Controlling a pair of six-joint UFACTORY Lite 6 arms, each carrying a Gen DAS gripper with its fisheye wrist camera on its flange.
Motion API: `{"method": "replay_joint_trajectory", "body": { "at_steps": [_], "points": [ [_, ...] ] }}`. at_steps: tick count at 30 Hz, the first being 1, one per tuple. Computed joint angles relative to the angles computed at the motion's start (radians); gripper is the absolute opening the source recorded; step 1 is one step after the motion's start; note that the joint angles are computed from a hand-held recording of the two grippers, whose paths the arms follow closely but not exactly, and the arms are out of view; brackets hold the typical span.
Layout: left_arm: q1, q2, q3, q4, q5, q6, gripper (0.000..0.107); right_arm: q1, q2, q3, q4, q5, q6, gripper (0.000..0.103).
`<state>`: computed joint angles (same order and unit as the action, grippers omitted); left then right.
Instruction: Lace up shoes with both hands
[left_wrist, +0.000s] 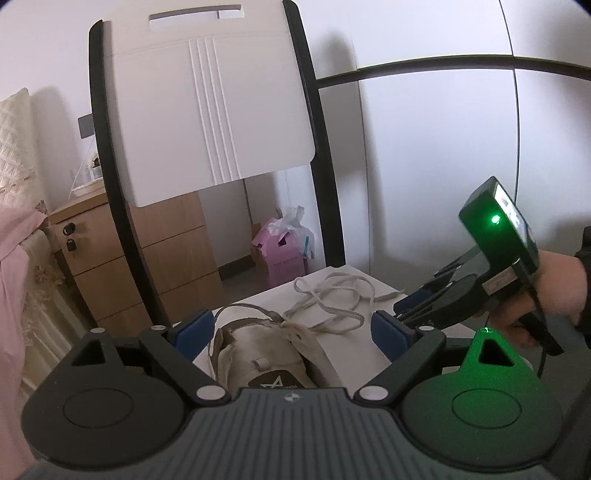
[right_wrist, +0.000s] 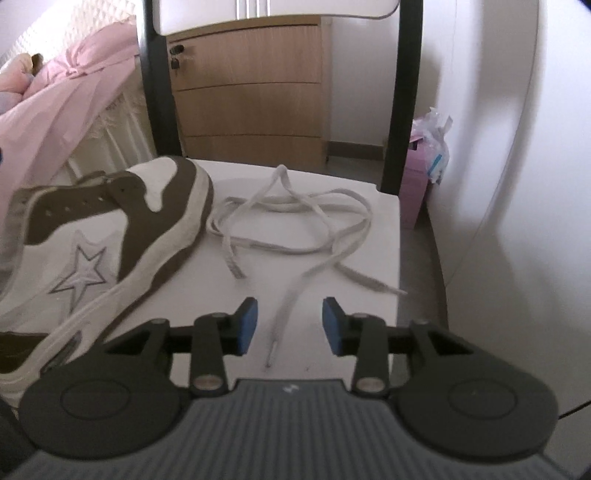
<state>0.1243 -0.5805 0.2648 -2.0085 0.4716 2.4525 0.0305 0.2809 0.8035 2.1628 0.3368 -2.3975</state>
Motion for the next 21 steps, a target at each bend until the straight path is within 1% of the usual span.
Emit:
{"method": "replay_joint_trajectory", "body": {
  "at_steps": [1,2,3,5,6,7,10,12,14,18,21],
  "points": [
    [0.001,0.003,0.002,-0.001,-0.002,-0.001,0.093,0.008,0.013,0.006,0.031,-0.005,-0.034,0.033],
    [0.000,0.007,0.006,-0.002,-0.007,-0.004,0.093,0.016,0.021,0.007,0.063,-0.006,-0.075,0.021],
    [0.001,0.009,0.009,0.004,-0.012,-0.011,0.093,0.024,0.022,0.006,0.080,-0.009,-0.102,0.017],
    [0.006,0.011,0.014,0.018,-0.020,-0.028,0.093,0.044,0.023,0.007,0.110,-0.018,-0.148,0.006],
    [0.009,0.013,0.015,0.023,-0.018,-0.033,0.093,0.054,0.022,0.008,0.111,-0.024,-0.150,0.004],
    [0.010,0.014,0.017,0.027,-0.017,-0.036,0.093,0.057,0.026,0.014,0.076,-0.024,-0.110,0.003],
    [0.004,0.008,0.015,0.026,-0.023,-0.031,0.093,0.020,0.045,0.041,-0.149,0.036,0.172,0.002],
    [-0.001,0.002,0.010,0.022,-0.028,-0.021,0.093,-0.031,0.050,0.060,-0.293,0.127,0.365,0.002],
    [-0.004,-0.003,0.004,0.021,-0.031,-0.011,0.093,-0.083,0.048,0.073,-0.375,0.226,0.501,0.002],
    [0.002,0.003,-0.001,0.043,-0.014,-0.022,0.093,-0.186,0.046,0.083,-0.452,0.448,0.679,0.002],
    [0.032,0.024,0.013,0.152,0.058,-0.122,0.093,-0.236,0.040,0.069,-0.457,0.615,0.754,0.003]
  ]
}}
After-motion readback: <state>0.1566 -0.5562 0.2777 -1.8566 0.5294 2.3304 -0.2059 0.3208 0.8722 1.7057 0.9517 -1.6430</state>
